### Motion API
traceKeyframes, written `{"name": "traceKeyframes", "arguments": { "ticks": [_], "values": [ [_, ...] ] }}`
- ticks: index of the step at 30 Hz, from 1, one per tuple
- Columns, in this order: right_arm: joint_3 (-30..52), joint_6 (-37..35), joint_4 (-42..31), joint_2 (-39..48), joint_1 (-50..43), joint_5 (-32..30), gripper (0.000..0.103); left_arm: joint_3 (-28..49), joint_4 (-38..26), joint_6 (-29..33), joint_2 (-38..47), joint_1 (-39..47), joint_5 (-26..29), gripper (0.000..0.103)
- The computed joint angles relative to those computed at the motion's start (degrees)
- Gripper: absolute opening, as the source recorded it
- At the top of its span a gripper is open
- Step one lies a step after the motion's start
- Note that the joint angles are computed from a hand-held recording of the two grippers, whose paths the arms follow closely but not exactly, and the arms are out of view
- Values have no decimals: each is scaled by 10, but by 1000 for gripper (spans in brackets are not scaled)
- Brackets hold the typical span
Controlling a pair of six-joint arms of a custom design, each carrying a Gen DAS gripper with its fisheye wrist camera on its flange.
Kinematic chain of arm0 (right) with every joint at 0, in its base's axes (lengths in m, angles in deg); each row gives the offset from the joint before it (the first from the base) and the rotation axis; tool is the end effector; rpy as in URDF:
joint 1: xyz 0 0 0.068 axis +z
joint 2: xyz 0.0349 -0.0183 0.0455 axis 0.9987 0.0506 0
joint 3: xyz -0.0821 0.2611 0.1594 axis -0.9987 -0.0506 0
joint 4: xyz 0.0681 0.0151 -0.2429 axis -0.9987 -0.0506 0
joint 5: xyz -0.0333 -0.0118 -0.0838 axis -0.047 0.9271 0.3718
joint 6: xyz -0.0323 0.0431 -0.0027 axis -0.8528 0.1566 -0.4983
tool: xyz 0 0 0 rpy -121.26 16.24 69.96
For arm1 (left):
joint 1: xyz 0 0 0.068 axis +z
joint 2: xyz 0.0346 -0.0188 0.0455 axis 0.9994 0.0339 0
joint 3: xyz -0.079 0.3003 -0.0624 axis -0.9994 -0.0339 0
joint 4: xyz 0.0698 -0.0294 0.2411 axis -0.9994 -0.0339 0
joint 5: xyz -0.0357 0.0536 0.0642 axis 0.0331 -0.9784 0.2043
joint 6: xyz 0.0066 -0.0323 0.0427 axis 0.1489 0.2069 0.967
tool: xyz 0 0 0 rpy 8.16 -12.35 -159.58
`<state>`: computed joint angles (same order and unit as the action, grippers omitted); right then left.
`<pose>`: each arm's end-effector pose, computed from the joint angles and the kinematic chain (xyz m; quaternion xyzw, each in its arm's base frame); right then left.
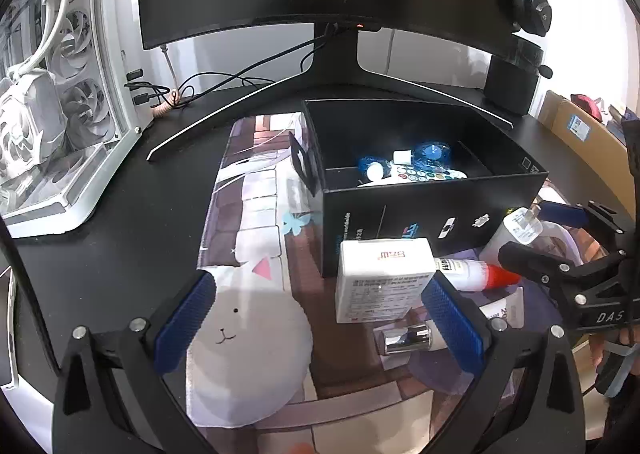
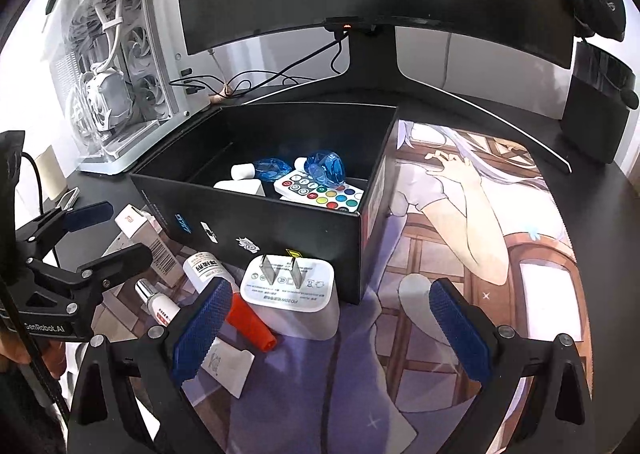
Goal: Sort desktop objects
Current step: 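Withdraw both open tools from the box back over the table objects, then grasp the white charger with the right tool while the left tool grasps the white medicine box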
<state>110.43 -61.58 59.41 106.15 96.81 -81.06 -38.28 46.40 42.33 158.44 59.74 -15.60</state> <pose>0.3176 0.0688 0.0011 -0.2849 0.8719 0.1666 0.3617 0.2265 -0.1052 -0.0187 -0.0678 0.9144 0.0143 0.3988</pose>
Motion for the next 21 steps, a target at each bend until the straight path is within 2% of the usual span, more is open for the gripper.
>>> {"name": "traceKeyframes", "arguments": {
  "ticks": [21],
  "values": [
    [17, 3, -16, 8, -3, 20, 100, 2, 6, 2, 10, 11, 8, 103]
  ]
}}
